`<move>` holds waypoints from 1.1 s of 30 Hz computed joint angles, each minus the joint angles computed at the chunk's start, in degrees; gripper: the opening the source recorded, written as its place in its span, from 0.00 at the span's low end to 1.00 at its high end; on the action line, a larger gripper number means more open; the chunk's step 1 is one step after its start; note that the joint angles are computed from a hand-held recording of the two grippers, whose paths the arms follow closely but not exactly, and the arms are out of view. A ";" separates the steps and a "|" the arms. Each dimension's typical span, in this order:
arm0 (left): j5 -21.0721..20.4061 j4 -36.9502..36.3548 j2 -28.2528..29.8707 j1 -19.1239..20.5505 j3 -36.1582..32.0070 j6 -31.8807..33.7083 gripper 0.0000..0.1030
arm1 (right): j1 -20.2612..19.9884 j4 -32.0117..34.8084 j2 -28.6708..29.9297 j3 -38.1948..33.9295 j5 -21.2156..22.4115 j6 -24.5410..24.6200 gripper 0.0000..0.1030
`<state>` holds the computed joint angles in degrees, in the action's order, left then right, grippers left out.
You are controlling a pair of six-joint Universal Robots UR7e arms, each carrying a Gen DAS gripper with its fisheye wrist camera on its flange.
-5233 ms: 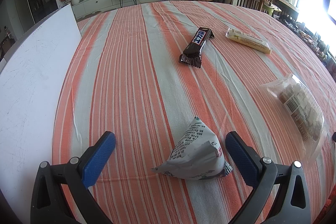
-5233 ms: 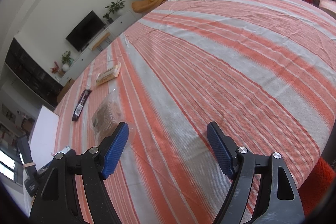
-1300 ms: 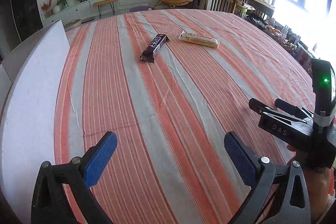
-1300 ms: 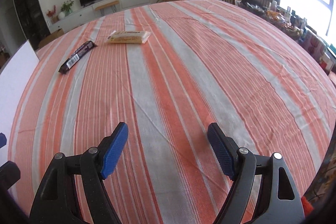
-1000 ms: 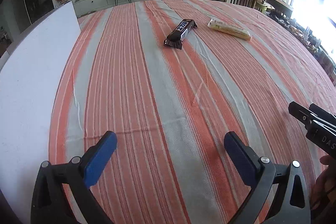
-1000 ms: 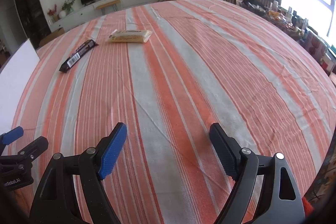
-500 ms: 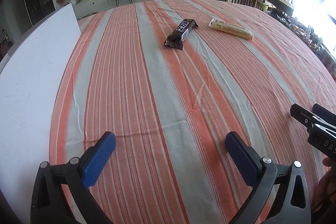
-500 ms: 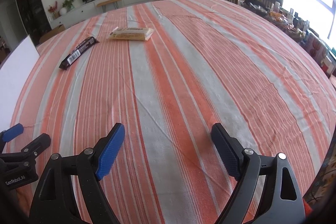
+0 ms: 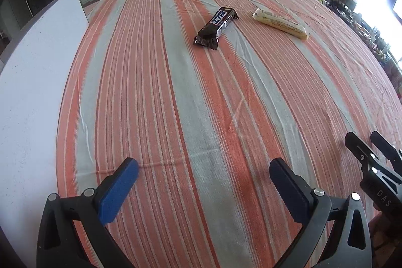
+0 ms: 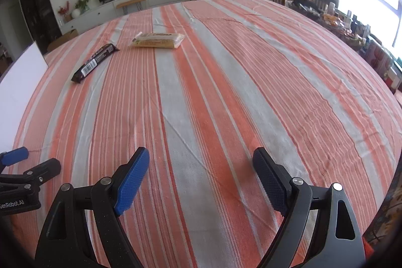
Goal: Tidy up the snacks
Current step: 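Move both open grippers back over the table toward the remaining snacks, then grasp the dark chocolate bar with the left gripper and lift it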
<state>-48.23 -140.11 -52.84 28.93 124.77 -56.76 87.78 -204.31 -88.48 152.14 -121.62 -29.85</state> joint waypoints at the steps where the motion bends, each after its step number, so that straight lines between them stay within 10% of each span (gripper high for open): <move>1: -0.33 -2.42 0.21 0.95 -0.59 0.96 1.00 | -0.06 0.07 -0.13 0.04 0.11 0.02 0.85; 7: 3.28 0.06 6.98 8.91 -14.32 10.62 0.99 | -0.09 0.32 -0.33 0.02 0.21 0.04 0.85; 13: 6.02 0.90 12.81 12.11 -23.22 23.06 0.74 | -0.63 1.09 -1.19 0.10 1.54 0.39 0.85; 15: 5.38 -3.67 13.14 12.25 -22.84 24.93 0.32 | -0.54 1.12 -1.07 -0.01 1.40 0.40 0.85; 17: 6.82 -4.95 13.37 11.77 -22.35 23.73 0.17 | -0.23 0.95 -0.63 -0.16 0.81 0.33 0.85; 33: 5.63 -4.84 0.75 -4.13 3.64 -0.01 0.22 | 0.46 0.12 0.50 -0.38 -0.37 0.37 0.85</move>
<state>-42.60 -144.95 -52.09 24.80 128.41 -56.77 88.25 -204.19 -87.99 151.76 -121.99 -29.48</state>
